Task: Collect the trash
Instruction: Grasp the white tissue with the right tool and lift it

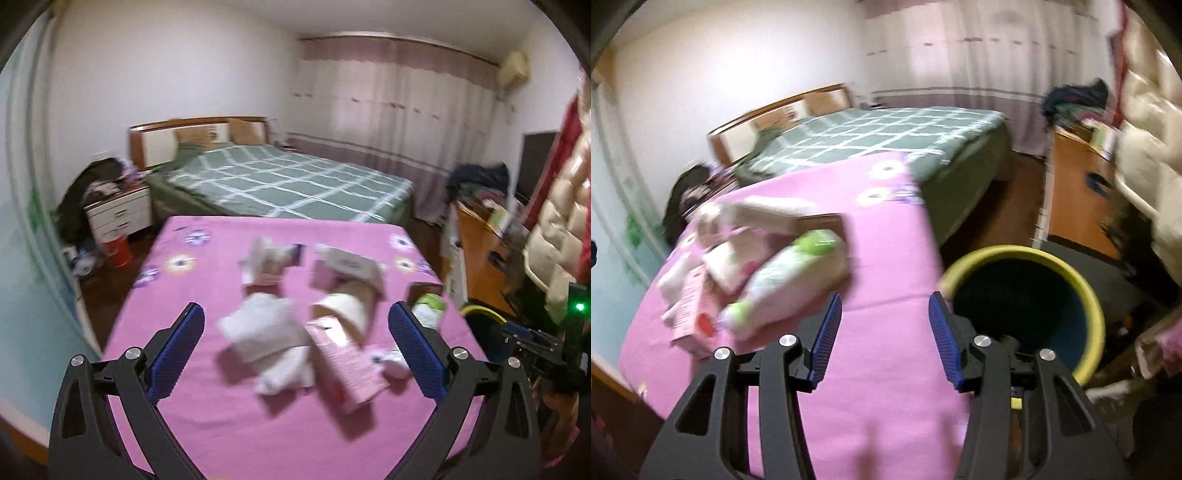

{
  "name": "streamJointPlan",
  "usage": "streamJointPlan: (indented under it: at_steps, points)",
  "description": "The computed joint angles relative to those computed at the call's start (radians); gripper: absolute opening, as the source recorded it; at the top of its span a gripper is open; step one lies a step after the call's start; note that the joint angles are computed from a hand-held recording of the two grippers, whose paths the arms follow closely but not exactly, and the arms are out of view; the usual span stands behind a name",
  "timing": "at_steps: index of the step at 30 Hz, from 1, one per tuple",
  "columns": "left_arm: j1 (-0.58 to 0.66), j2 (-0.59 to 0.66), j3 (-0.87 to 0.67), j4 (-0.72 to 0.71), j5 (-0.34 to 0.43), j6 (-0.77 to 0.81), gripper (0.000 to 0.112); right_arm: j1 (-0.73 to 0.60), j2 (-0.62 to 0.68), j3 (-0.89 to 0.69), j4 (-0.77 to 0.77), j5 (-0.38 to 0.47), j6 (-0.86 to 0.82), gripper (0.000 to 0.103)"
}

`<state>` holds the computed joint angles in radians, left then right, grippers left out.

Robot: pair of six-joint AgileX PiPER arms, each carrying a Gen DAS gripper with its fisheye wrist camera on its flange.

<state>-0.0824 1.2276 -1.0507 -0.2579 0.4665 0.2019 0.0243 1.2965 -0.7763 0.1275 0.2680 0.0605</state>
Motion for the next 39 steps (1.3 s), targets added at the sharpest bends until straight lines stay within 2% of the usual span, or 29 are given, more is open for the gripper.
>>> streamJointPlan:
  at_steps: [6,10,12,15,19,24,26,27,29,30,33,36,39]
  points:
    - [0.202,-0.054,0.059,-0.199,0.009,0.226,0.098,0.251,0.126,-0.146,-0.131,-0.004,0.173,0.047]
    - [0.281,-0.062,0.073,-0.282,0.025,0.325,0.098,0.375,0.219,-0.263,-0.049,-0.005,0.092,0.047]
    - [0.320,-0.071,0.077,-0.312,0.029,0.358,0.098,0.441,0.294,-0.357,-0.087,0.015,0.107,0.047]
    - [0.368,-0.089,0.078,-0.352,0.043,0.392,0.098,0.513,0.427,-0.526,-0.217,0.074,0.199,0.047]
    - [0.443,-0.088,0.087,-0.425,0.066,0.468,0.098,0.573,0.622,-0.779,-0.285,0.212,0.218,0.047]
    - [0.487,-0.074,0.086,-0.464,0.096,0.518,0.098,0.597,0.792,-0.988,-0.313,0.346,0.224,0.047]
    - [0.502,-0.066,0.089,-0.488,0.104,0.543,0.098,0.595,0.826,-1.025,-0.299,0.374,0.215,0.045]
    - [0.506,-0.063,0.087,-0.495,0.108,0.549,0.098,0.593,0.826,-1.016,-0.292,0.372,0.211,0.028]
    - [0.522,-0.065,0.083,-0.504,0.125,0.556,0.098,0.577,0.837,-1.025,-0.240,0.384,0.165,0.009]
    - [0.524,-0.062,0.082,-0.506,0.127,0.558,0.098,0.566,0.829,-1.008,-0.188,0.372,0.130,0.004]
    - [0.524,-0.054,0.077,-0.507,0.132,0.555,0.098,0.545,0.762,-0.899,-0.111,0.298,0.078,0.003]
    - [0.514,-0.047,0.074,-0.502,0.126,0.548,0.098,0.504,0.676,-0.803,0.060,0.250,-0.053,0.003]
    - [0.506,-0.044,0.074,-0.497,0.124,0.541,0.098,0.482,0.579,-0.724,0.160,0.215,-0.144,0.003]
